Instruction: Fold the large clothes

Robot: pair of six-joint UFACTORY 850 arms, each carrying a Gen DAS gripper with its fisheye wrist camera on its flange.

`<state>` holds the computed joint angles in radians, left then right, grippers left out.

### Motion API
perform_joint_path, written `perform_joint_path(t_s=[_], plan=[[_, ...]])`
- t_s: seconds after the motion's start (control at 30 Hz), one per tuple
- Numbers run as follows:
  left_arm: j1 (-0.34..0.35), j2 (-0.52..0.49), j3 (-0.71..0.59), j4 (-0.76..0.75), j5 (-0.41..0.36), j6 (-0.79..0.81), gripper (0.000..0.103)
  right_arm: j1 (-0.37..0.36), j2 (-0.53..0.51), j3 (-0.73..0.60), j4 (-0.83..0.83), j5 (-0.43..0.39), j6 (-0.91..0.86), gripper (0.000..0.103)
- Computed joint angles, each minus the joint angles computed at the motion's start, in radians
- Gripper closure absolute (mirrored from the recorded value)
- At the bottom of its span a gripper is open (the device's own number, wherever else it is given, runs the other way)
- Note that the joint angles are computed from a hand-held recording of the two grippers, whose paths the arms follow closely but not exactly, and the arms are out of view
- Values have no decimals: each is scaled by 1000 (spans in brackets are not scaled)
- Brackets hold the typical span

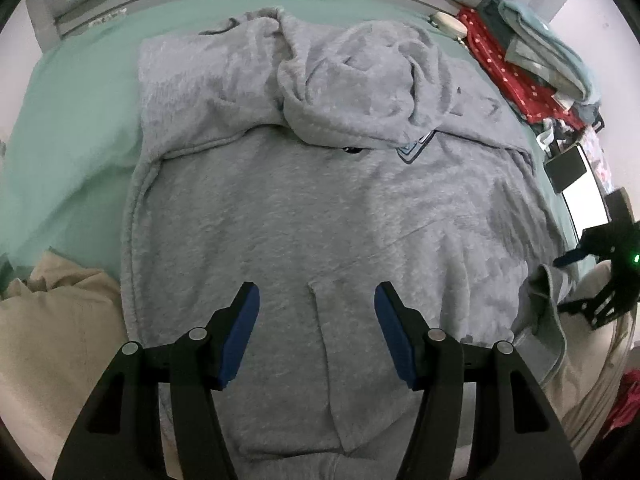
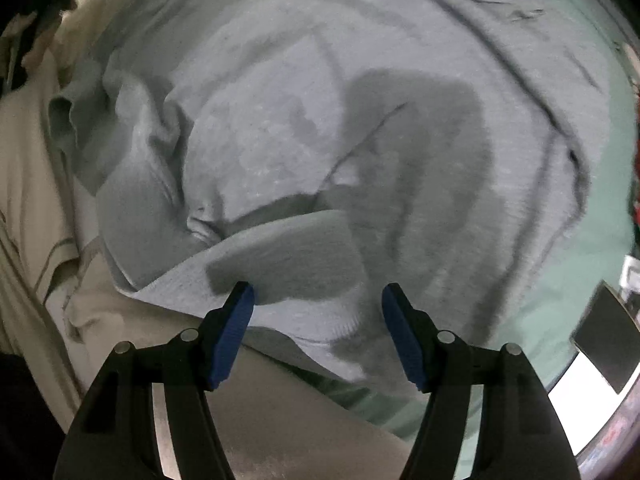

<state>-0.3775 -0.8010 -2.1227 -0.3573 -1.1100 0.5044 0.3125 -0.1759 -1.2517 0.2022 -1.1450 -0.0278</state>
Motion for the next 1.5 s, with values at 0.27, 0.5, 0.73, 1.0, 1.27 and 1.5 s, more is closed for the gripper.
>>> perform_joint_path(t_s=[0.27, 0.5, 0.73, 1.0, 1.27, 1.5], plan=[[5, -20, -22, 1, -10, -31, 40, 84, 6, -1, -102, 94, 33, 91], [12, 0, 2, -37, 26, -7, 40, 3, 164, 67, -278, 351, 387, 92], [16, 34, 41, -126, 56, 66, 40, -101, 206, 137, -429, 551, 725, 92], [7, 101, 122, -302, 22, 301, 39, -102, 182, 152, -518, 587, 867, 92], [-132, 106, 190, -72, 75, 179, 36, -117, 179, 182, -537, 653, 948, 91], [-214, 123, 247, 166, 234, 70, 36, -94, 175, 177, -626, 652, 998, 91]])
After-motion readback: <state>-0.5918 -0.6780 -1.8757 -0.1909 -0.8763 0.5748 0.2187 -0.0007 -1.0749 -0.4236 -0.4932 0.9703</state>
